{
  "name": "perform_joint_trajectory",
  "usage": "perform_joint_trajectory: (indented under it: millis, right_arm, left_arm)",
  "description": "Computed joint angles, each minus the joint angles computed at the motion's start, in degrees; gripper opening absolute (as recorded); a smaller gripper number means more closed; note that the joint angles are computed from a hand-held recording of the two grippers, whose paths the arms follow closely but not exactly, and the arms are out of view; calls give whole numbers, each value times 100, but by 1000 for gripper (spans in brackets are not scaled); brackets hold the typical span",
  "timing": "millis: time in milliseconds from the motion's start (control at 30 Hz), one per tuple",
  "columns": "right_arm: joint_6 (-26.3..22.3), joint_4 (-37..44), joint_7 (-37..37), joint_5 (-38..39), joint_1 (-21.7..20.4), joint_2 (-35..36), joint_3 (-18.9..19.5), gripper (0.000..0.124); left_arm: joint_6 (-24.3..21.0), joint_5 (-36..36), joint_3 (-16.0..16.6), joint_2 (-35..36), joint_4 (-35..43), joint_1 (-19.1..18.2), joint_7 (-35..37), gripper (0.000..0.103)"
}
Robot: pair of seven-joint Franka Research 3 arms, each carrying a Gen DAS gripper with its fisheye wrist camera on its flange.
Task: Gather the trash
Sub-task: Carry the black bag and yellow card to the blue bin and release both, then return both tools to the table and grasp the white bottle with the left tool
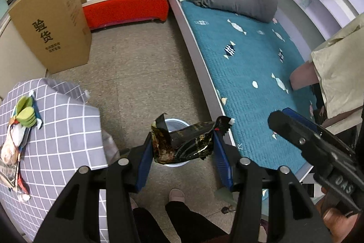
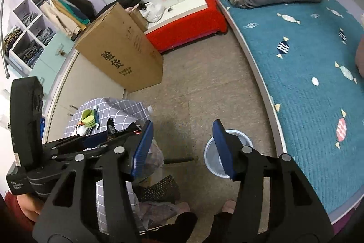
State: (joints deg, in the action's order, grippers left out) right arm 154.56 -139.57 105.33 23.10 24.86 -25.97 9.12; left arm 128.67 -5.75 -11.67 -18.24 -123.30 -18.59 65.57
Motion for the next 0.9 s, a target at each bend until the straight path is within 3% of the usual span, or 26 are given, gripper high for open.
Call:
perform_joint_trajectory:
  millis: [267,400,900]
  right_arm:
    - [31,-280,487,-372,-355,-392,144,55]
    - [15,-383,720,-530,-484,-556,176,56]
    - [-5,-253,497,-347,-103,-403,51,58]
  left_arm:
    - [164,-55,-91,385,361,-87,131,53]
    - [361,-160,-95,423,381,-92,75,72]
    - [332,118,-82,-61,15,-26,-322,72]
